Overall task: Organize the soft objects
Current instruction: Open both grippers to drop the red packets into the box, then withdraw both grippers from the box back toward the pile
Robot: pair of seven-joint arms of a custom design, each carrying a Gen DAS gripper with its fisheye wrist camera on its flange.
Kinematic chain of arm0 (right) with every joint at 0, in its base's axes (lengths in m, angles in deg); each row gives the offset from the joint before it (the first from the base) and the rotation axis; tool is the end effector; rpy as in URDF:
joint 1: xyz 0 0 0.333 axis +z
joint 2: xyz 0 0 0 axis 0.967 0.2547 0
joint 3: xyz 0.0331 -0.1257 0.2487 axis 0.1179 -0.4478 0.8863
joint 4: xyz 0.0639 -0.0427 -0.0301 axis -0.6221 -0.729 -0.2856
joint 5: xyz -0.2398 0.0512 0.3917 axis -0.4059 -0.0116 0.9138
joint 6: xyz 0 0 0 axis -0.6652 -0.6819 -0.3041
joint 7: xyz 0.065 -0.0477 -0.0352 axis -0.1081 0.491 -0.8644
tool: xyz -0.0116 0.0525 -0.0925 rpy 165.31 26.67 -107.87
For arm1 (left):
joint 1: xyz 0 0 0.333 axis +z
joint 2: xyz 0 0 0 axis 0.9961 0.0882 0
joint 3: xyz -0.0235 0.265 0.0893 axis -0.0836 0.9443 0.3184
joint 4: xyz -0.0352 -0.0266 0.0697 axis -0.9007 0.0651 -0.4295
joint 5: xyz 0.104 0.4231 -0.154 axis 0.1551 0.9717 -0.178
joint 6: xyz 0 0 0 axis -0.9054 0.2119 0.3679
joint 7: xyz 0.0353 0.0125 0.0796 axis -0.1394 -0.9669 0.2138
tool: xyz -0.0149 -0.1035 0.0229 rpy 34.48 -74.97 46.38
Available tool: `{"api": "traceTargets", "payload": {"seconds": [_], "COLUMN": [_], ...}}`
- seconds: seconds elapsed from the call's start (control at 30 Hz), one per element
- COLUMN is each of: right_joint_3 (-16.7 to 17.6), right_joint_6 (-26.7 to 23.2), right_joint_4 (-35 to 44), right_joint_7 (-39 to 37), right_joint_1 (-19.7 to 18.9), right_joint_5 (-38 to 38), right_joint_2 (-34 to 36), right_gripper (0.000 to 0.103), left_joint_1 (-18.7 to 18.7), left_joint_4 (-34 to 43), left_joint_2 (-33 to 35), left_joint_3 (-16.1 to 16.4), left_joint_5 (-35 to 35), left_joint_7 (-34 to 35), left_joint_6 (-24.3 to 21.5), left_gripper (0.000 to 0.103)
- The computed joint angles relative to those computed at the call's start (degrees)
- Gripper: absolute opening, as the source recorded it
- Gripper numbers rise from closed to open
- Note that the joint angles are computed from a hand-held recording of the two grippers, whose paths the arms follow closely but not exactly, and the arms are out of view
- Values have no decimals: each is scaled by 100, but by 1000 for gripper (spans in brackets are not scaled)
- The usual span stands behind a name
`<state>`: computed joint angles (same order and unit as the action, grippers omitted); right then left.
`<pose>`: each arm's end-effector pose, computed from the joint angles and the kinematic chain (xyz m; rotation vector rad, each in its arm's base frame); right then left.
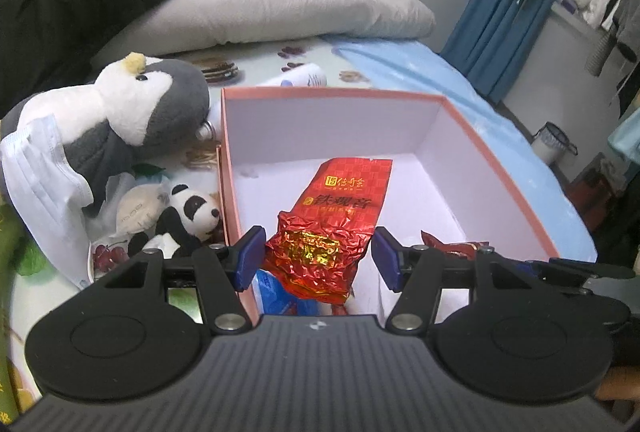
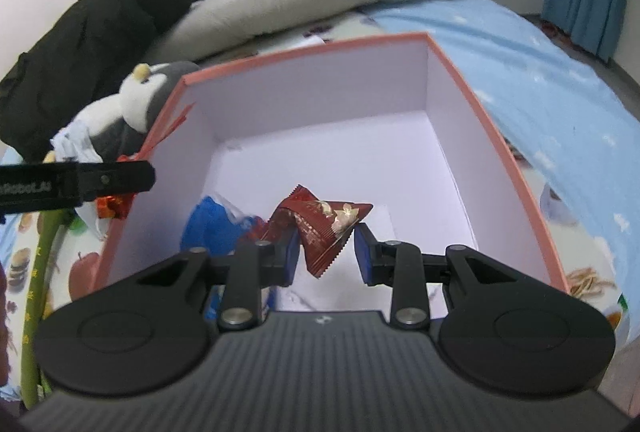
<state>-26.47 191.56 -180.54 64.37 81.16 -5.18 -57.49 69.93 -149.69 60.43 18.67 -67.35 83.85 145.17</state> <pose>0.4975 0.1642 0.5009 -1.5455 1.9808 -0.5417 0.5730 -0.2453 0.5471 -1.6004 2.2204 -1.0229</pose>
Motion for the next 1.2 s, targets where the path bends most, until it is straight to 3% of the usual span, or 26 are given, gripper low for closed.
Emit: {"api": "traceTargets", "payload": {"seconds": [0.07,0.2,0.53,0.93,1.2], "right_joint_3": [-64,-40,326,740,1134], "right_joint_6": [35,121,543,1026,1120], "right_joint_4": [-48,-99,-314,-535,-634], "right_joint_7": [-67,18,321,450,716], "right_joint_1": [73,6,-235,-202,-186], "right_joint_5": [99,130,-172,81,23], "right_joint_2": [-23,-91,-721,-1364,-1576], "right_gripper": [35,45,45,45,45], "left_joint_1": [20,-10,-217,-679,-648], "left_joint_4": [-7,-76,-600,-1587,-2272], "left_joint_2": [13,-88,-875,-2173,-2925], "left_joint_3": [-36,-2,207,780,999], "left_joint_5": [127,56,-9,-164,91], "left_joint_7": [-87,-3,176,341,120], "left_joint_6": [-18,3,415,772,796], "left_gripper": [71,72,72,76,76]}}
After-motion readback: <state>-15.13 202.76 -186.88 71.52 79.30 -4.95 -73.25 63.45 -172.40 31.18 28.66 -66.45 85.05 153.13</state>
